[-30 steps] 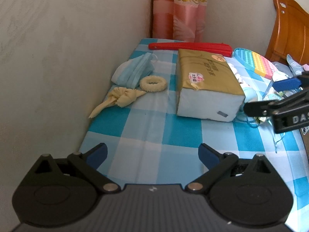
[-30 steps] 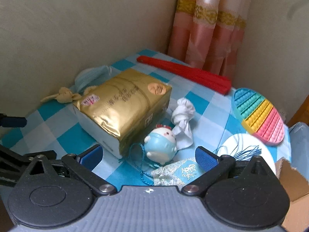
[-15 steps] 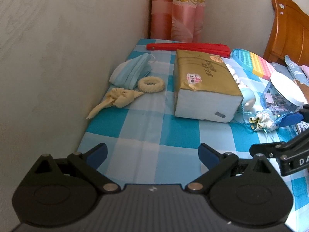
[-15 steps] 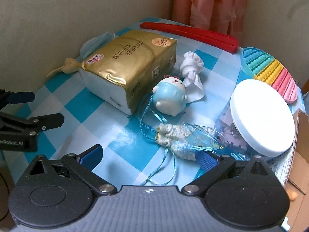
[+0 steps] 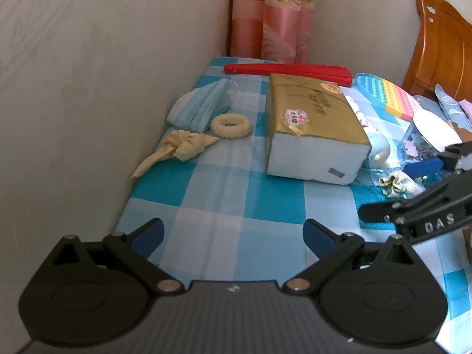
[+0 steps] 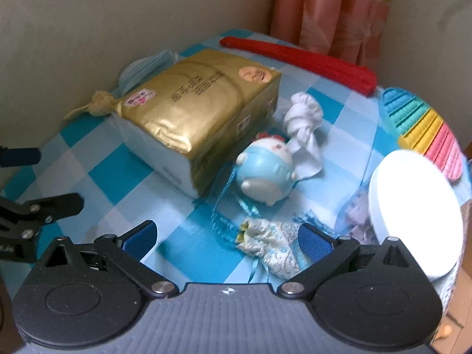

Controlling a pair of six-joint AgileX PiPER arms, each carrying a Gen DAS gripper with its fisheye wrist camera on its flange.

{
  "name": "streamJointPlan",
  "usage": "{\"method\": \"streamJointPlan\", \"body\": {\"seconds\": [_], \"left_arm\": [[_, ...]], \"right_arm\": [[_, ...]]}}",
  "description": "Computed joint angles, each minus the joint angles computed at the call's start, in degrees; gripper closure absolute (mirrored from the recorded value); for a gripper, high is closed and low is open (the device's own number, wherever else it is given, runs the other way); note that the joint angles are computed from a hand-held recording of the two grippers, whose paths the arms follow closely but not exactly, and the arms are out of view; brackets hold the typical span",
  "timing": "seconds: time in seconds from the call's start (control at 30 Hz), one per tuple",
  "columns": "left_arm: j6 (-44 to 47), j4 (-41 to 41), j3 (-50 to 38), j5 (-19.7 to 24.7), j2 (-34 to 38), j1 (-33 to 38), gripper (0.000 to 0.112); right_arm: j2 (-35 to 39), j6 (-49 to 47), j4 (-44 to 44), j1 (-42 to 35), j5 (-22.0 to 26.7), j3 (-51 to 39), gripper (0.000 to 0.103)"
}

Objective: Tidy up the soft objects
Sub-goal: 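Move the right gripper down to the embroidered light-blue pouch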

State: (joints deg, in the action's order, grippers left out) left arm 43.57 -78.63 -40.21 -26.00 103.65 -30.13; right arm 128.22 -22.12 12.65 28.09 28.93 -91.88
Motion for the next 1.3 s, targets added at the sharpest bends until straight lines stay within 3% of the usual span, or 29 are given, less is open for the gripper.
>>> {"method": "streamJointPlan", "body": {"seconds": [0.27,0.43,0.63,0.93,1.17,1.3], "left_arm": [[-0.9,0.9,0.3,0.2,0.0,0.2,0.012],[0.5,-0.5,0.0,0.4,0.1,0.3,0.012],[0.6,-0.3,-0.1,0.4,0.0,0.2,0.012],[0.4,0.0,-0.2,1.3,0.2,1.0,0.012],[6.3,-6.1,-2.1,-0.2,1.8,0.8,0.012],[7.8,-8.5,-3.1,-1.4,2.5,1.0,0.012]], "right_arm": [[-2.2,-6.6,10.5,-2.3,10.8,0.9,0.0],[-5.4,-2.4,5.9,-0.9,3.6,5.7,0.0],[-2.3,12.3,-5.9,-0.4,2.7,2.3,0.0],[-2.9,5.9,0.9,-0.2,3.5,4.1,0.0],[-4.4,14.2,-4.8,2.3,-2.4,8.4,0.0],[-4.7,23.0,-13.4,4.4,-6.2,10.7,0.0]]}}
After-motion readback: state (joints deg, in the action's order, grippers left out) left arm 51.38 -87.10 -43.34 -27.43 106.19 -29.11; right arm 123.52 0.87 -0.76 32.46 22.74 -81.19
